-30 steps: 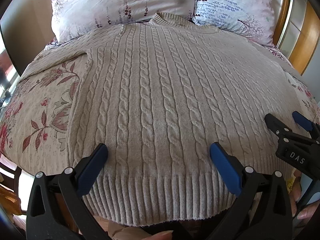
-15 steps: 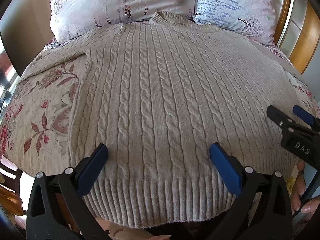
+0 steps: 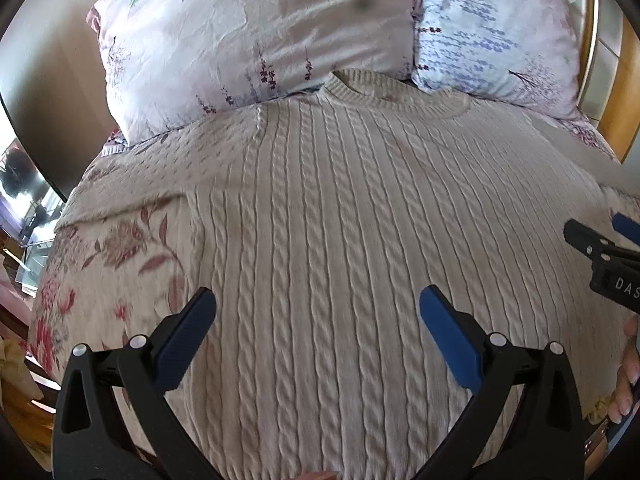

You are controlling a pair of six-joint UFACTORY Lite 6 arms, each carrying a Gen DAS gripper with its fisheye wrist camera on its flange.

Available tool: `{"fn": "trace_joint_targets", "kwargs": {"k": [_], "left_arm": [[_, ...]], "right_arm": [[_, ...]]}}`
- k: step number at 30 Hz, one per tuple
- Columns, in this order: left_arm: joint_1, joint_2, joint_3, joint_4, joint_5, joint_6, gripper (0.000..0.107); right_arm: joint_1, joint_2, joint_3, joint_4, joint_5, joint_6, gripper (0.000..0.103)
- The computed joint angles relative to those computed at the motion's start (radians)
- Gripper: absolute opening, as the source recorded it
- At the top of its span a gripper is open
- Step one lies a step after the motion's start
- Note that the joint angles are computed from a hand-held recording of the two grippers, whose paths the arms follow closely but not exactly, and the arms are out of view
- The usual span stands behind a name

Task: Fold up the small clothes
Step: 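Grasp the sweater sleeve with the right gripper and fold it across the body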

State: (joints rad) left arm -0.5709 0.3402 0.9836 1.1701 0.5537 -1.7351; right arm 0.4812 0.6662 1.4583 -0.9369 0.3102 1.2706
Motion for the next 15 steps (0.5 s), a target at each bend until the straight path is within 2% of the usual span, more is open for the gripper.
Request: {"fn": "trace_joint_targets", "kwargs": {"k": [6, 9, 13, 15], "left_arm": [[0.083, 0.098, 0.146, -0.076, -0.003, 0.137, 0.101], [0.114, 0.163, 0.228, -0.142, -0.004, 0.228, 0.101], [0.153, 0.160, 0.225, -0.167, -0.052, 0.249, 0.101], [0.173, 0.136, 0.190, -0.134, -0.082, 0.212, 0.101]], "right_arm": [[-0.062, 0.092, 0.116, 0.109, 0.003, -0.102, 0.102], [-0.071, 0.127, 0.167, 0.108, 0.014, -0.111, 0.102], [-0.126, 0.100, 0.126, 0.135, -0.123, -0.147, 0.102], [-0.207, 0.059, 0.083, 0.275, -0.226, -0.266, 0.102]]}}
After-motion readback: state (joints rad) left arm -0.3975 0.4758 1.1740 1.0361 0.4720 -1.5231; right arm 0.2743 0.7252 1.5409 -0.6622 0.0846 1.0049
